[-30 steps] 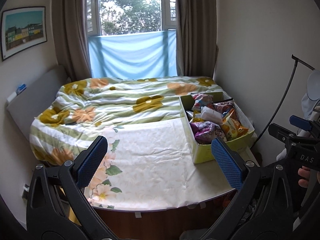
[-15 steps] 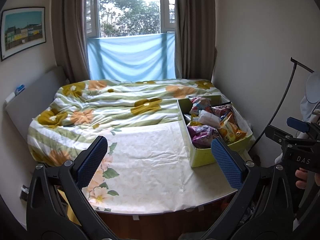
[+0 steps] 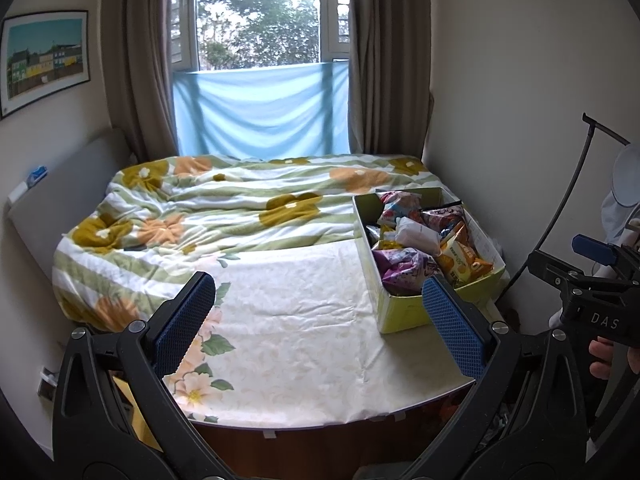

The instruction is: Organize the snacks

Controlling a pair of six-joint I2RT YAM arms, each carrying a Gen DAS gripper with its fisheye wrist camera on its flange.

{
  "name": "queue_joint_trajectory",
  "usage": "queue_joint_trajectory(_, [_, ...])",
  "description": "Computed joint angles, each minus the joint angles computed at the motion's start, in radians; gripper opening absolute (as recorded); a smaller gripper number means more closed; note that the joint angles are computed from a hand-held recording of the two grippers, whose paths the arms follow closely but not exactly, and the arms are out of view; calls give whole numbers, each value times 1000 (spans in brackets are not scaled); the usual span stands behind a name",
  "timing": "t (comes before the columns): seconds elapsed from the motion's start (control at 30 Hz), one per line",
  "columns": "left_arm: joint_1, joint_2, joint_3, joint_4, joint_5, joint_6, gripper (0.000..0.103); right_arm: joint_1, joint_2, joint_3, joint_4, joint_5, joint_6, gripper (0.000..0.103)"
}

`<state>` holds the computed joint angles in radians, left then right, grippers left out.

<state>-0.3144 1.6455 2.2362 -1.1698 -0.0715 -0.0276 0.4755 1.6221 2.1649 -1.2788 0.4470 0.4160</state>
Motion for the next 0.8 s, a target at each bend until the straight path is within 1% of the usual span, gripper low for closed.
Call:
queue_joint_trajectory(0.63, [14, 6, 6, 5, 11, 5, 102, -10, -9, -21, 16, -5, -6, 88])
queue_joint_trajectory(0.8, [28, -13, -15, 27, 10, 21, 102, -10, -9, -25, 19, -1, 2, 88])
